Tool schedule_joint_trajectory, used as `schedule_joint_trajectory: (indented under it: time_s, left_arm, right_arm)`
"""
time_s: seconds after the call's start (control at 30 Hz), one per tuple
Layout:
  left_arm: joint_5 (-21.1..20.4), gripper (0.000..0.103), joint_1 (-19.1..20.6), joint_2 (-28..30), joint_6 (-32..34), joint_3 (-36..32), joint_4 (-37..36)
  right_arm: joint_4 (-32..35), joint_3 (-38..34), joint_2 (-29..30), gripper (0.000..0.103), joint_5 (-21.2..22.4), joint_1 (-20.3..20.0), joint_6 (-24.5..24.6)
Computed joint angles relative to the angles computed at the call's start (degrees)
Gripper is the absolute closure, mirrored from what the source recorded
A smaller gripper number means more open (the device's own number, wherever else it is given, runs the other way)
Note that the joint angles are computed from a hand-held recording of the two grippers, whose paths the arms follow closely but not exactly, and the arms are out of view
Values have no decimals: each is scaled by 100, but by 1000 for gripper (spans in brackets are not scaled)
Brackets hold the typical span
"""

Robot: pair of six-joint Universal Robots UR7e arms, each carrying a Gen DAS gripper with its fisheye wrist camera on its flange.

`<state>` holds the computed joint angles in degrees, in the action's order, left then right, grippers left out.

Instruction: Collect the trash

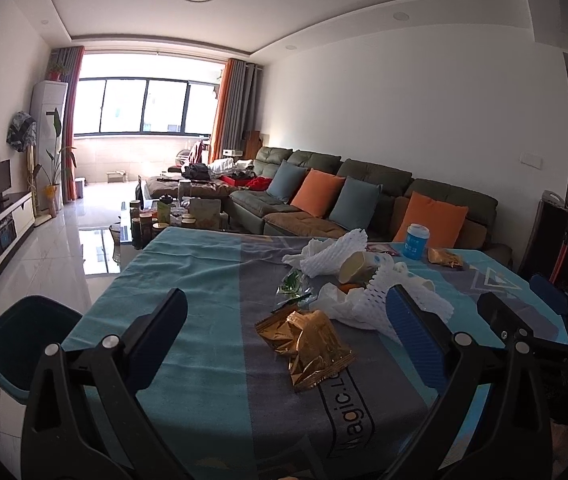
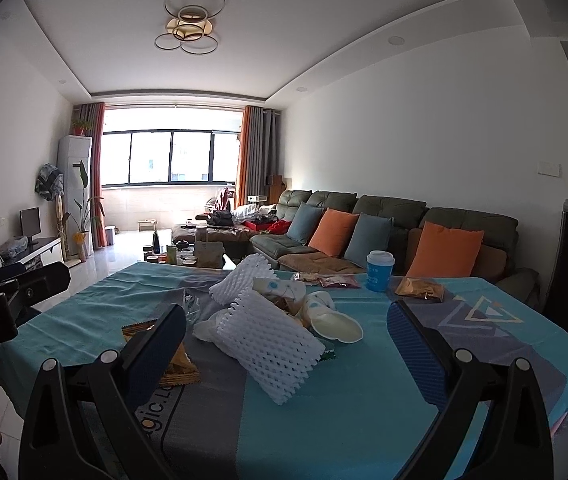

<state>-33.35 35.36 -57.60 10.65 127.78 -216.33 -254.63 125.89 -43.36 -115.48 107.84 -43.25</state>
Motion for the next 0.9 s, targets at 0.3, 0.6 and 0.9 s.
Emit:
schedule_joint_trajectory:
  time_s: [0.3,0.6,0.9]
  left_arm:
    - [-624,5,676,-86,-1108,-562,2138]
    - [-1156,5,1118,138,-1486,-1113,3082]
    - [-1495,5,1382,301,-1872,-1511,3838]
  right_arm:
    - [833,-232,-90,6,-172,-141,183]
    - [2010,-559,-247,6,-221,-297,594]
    - [3201,-795,-483,6,-105,-597,1128]
